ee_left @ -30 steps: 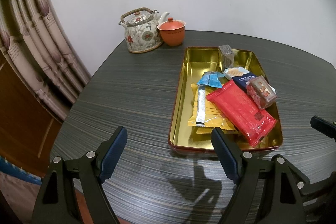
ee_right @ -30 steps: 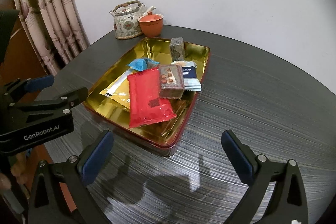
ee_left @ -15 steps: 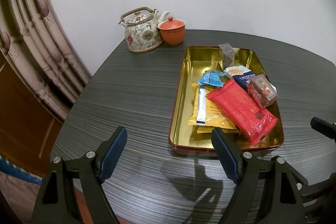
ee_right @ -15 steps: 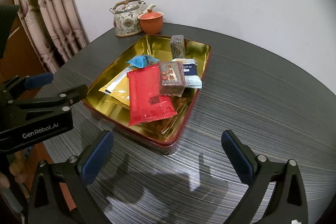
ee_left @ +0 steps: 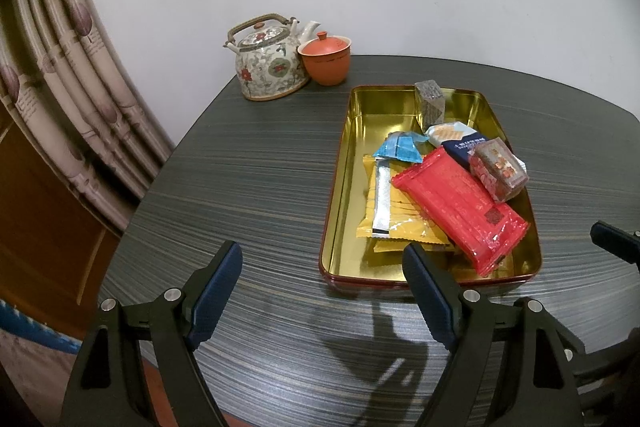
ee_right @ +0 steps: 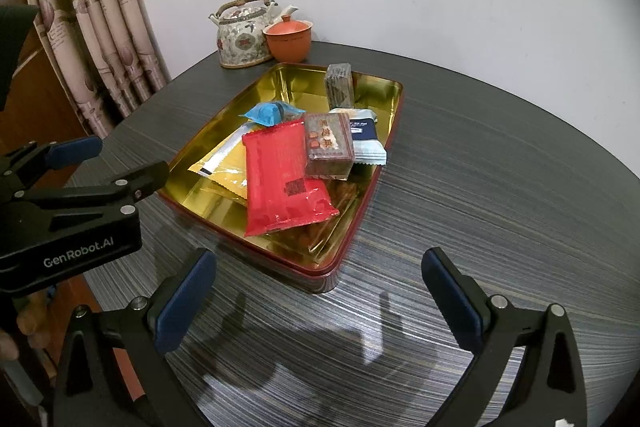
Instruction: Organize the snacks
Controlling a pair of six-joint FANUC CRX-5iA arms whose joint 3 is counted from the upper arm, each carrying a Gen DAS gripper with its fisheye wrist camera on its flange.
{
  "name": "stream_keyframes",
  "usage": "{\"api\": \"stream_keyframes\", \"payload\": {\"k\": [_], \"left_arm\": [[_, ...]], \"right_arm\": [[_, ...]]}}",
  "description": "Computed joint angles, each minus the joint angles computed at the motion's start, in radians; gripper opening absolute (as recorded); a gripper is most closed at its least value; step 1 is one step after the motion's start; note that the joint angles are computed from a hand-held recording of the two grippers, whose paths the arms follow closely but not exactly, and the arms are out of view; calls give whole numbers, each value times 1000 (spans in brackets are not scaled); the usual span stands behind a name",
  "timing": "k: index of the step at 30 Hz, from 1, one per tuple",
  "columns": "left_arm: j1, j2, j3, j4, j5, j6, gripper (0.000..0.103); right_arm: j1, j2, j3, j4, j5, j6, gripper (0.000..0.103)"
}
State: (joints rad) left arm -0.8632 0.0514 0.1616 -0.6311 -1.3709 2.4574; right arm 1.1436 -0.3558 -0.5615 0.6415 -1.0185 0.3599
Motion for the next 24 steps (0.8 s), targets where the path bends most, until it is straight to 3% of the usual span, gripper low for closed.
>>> {"api": "stream_keyframes", "payload": {"k": [24], "left_arm": [[-5,4,6,-4,-8,-8,82]], "right_arm": [[5,0,-7,-1,2,0,102]]}}
